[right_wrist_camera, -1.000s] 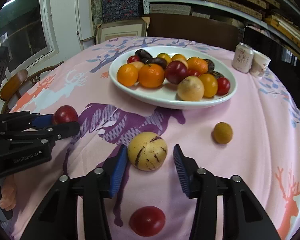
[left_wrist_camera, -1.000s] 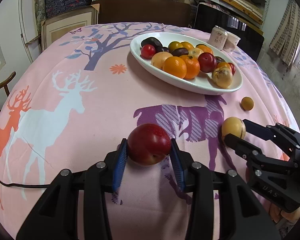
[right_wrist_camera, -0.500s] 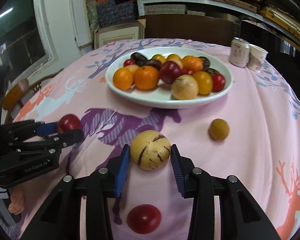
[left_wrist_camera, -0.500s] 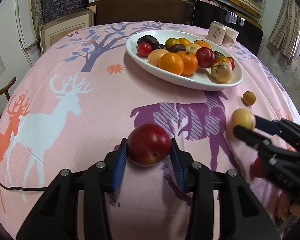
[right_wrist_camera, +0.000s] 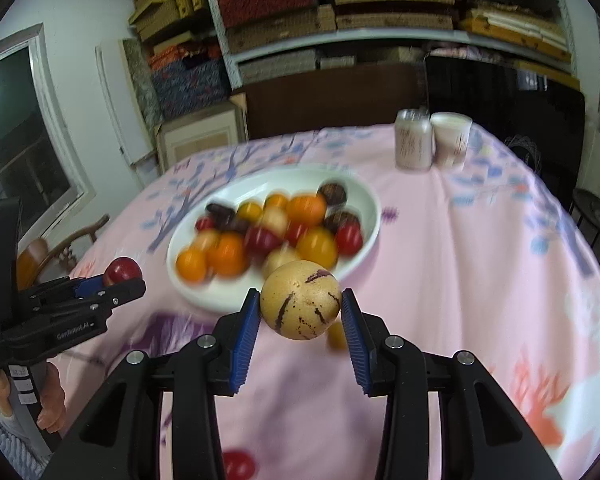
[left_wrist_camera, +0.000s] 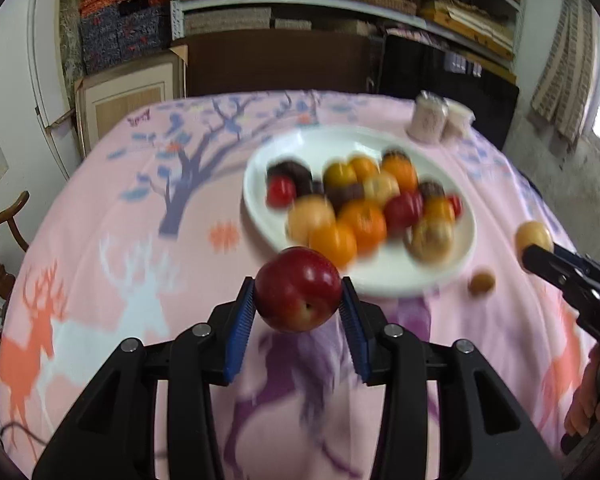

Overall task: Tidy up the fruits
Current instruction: 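Lower both fruits onto the white plate and open both tools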

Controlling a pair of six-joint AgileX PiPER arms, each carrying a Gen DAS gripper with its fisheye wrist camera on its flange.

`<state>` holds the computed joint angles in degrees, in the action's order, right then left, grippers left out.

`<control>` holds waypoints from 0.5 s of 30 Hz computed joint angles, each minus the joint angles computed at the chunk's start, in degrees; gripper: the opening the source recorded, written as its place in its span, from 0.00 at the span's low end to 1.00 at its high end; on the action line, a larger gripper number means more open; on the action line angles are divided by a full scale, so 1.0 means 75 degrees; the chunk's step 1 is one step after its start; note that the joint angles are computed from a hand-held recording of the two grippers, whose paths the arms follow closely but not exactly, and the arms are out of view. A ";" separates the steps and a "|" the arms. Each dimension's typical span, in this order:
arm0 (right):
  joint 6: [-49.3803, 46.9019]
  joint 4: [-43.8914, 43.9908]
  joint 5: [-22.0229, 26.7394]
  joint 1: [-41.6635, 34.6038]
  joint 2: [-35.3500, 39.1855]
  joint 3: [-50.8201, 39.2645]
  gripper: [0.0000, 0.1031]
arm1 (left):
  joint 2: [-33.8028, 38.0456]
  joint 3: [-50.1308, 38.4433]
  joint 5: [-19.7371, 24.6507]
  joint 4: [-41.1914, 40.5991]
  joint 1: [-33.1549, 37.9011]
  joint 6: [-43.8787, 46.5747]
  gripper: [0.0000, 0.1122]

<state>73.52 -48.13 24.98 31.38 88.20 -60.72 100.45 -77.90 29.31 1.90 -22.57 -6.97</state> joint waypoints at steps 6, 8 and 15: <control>-0.2097 0.1724 -0.0020 -0.0859 0.0960 -0.1606 0.40 | 0.1447 -0.2308 0.0679 -0.0242 0.0088 -0.0148 0.37; -0.3004 0.2541 0.0028 -0.1099 0.1531 -0.2297 0.40 | 0.1937 -0.2952 0.0897 -0.0223 0.0052 -0.0158 0.37; -0.4187 0.3792 -0.0296 -0.1327 0.2636 -0.3270 0.60 | 0.2724 -0.3833 0.1081 -0.0577 0.0168 0.0156 0.48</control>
